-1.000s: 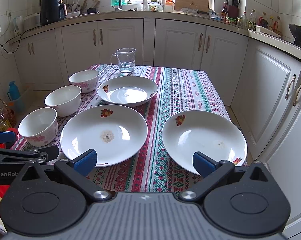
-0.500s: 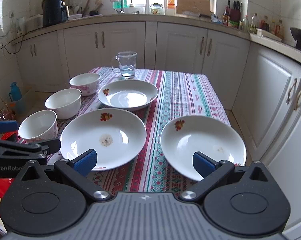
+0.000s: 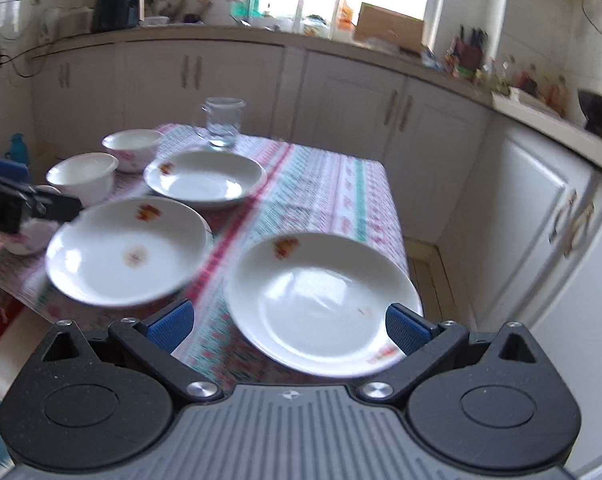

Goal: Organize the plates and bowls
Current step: 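Move the left gripper to the rim of a white flower-decal plate and close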

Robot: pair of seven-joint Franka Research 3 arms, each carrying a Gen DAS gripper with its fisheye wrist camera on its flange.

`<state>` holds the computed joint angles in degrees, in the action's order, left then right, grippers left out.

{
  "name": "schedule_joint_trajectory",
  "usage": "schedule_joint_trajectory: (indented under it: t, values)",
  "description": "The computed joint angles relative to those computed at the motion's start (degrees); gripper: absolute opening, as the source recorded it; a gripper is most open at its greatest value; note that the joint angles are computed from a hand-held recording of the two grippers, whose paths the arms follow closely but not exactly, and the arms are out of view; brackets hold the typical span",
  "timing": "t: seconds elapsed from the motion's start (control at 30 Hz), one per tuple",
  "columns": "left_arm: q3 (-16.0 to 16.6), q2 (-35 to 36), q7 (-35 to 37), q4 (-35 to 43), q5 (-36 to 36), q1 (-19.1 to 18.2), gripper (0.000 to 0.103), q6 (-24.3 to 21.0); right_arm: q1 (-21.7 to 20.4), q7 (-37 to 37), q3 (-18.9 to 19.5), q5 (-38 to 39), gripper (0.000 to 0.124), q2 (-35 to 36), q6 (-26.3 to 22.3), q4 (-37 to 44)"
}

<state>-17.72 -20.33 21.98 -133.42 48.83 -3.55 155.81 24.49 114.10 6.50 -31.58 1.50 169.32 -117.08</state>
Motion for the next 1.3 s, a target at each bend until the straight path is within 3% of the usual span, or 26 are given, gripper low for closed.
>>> schedule_joint_trajectory:
  t: [0.13,0.33,0.47,0.6,0.87,1.1,1.2,1.3]
  values:
    - [-0.1,2.2,0.3,1.4,2.1,0.6,0.102,2.2,-0.9,-4.0,-0.4,4.8,0.103,0.6,0.8,-1.7]
    - [-0.8,5.6,-2.2,4.6,8.9,0.9,0.102,0.5,-1.1,-9.4,-1.1,12.4,0.103,2.7,0.5,-2.3]
    - [3.3,7.9,5.5,4.9,0.3,-2.3,0.102,4.3,-1.2,-15.0,-1.2,18.2,0.103,4.4,1.2,-1.9]
    - [5.0,9.8,12.8,5.3,-7.0,-3.6,0.102,7.1,-0.8,-19.4,-1.7,21.5,0.103,6.2,1.3,-0.8]
    - [5.8,15.1,24.8,10.1,-17.4,-5.6,0.102,6.1,-3.7,-36.7,2.1,38.8,0.103,8.5,3.1,0.6]
    - [5.9,20.4,31.5,15.6,-22.0,-6.6,0.102,5.4,-8.8,-58.2,8.9,58.2,0.103,9.1,5.2,0.7]
    - [5.9,23.2,36.5,18.6,-26.5,-6.9,0.102,5.2,-9.3,-64.5,9.9,63.8,0.103,9.3,5.3,1.2]
    - [6.1,26.2,37.8,22.5,-26.1,-7.6,0.102,3.2,-9.1,-69.2,9.9,68.5,0.103,9.7,5.5,1.7]
